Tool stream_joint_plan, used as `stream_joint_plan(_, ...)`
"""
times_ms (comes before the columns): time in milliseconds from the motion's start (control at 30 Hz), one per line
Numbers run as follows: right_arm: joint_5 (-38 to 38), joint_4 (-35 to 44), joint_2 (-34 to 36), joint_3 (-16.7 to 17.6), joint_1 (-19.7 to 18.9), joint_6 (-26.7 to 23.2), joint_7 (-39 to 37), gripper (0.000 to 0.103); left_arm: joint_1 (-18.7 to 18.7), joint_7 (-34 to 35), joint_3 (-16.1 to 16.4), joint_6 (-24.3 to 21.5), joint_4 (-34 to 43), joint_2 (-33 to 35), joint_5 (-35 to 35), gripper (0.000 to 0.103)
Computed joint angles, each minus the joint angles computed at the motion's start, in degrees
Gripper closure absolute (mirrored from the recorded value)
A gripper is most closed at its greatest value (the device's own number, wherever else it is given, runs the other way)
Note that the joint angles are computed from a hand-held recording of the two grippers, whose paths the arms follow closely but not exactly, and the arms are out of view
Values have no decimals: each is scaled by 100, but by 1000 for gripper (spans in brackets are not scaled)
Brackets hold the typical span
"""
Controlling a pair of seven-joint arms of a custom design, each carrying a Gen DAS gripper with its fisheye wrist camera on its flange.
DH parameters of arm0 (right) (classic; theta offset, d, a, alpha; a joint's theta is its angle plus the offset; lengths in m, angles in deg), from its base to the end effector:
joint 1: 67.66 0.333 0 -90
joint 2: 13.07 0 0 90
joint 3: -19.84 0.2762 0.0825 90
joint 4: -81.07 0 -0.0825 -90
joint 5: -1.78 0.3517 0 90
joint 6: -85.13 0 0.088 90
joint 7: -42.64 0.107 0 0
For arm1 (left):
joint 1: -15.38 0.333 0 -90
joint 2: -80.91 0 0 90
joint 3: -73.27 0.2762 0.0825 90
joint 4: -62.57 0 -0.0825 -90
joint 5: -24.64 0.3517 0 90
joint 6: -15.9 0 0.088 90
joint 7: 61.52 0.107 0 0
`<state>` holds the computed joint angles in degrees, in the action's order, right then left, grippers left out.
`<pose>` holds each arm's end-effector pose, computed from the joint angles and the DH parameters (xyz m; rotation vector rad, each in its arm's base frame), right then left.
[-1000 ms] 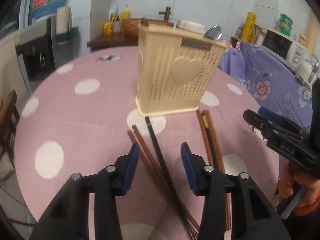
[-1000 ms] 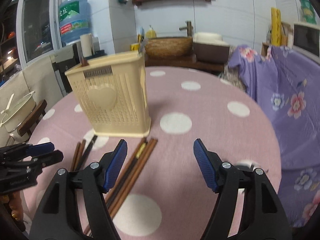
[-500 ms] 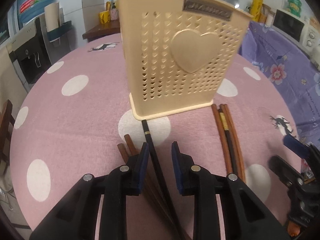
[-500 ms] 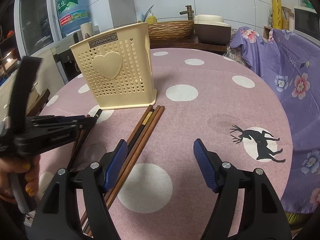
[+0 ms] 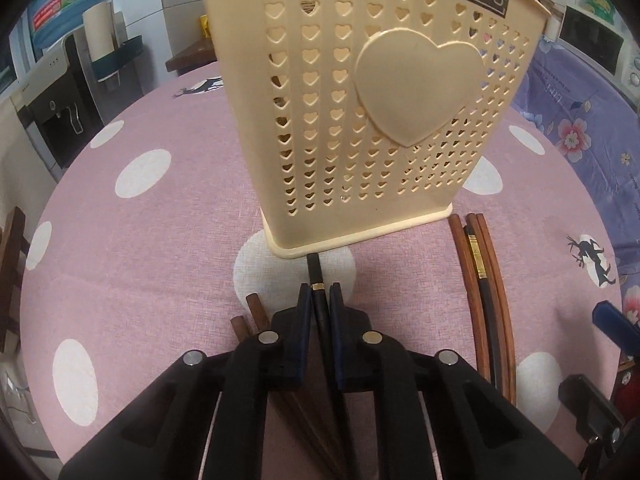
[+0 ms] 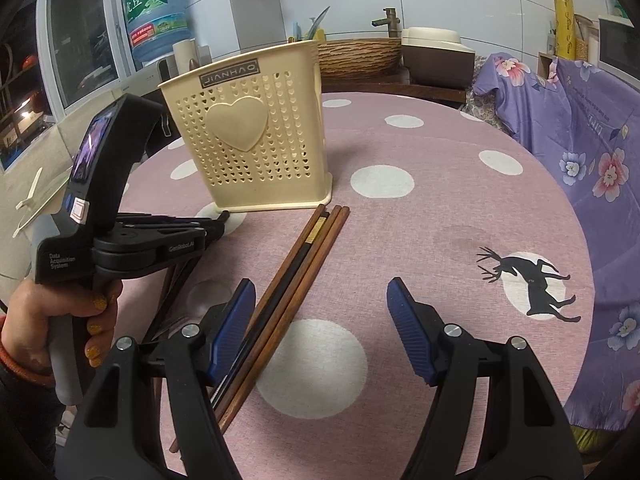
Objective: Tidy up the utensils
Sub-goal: 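Grasp a dark chopstick with the left tool while the right tool approaches brown chopsticks, then grasp a brown chopstick with the right tool while the left tool lifts its chopstick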
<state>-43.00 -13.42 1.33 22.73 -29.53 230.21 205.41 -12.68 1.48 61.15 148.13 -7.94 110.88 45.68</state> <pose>0.4808 0.4242 0.5071 -1.6281 1.7126 -0.6056 0.5632 -0.4164 0.5099 -1.5640 2.2133 -0.7016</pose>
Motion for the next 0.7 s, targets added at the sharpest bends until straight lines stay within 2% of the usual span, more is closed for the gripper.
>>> stream_joint_plan(100, 58, 33, 36, 10, -9, 30, -105, 34, 123, 33, -98, 81, -29, -15, -277, 95)
stream_joint_plan(200, 73, 12, 31, -1, -2, 100, -168, 34, 147, -31, -93, 349, -296, -198, -288, 95)
stream_joint_plan(267, 84, 75, 68, -9, 27, -43, -170, 35, 180, -79, -115, 553, -518, -363, -306, 95)
stream_joint_plan(433, 688, 615, 477, 30, 27, -608, -607, 56, 327, -243, -196, 1067, -1104, -799, -460, 95)
stream_joint_plan(600, 942, 1166, 852, -145, 198, -1024, -687, 60, 397, -378, -224, 1395, -1558, -1166, -401, 95)
stream_joint_plan(700, 1258, 1405, 1014, -165, 164, -1060, -893, 63, 473, -375, -266, 1556, -1751, -1307, -469, 95)
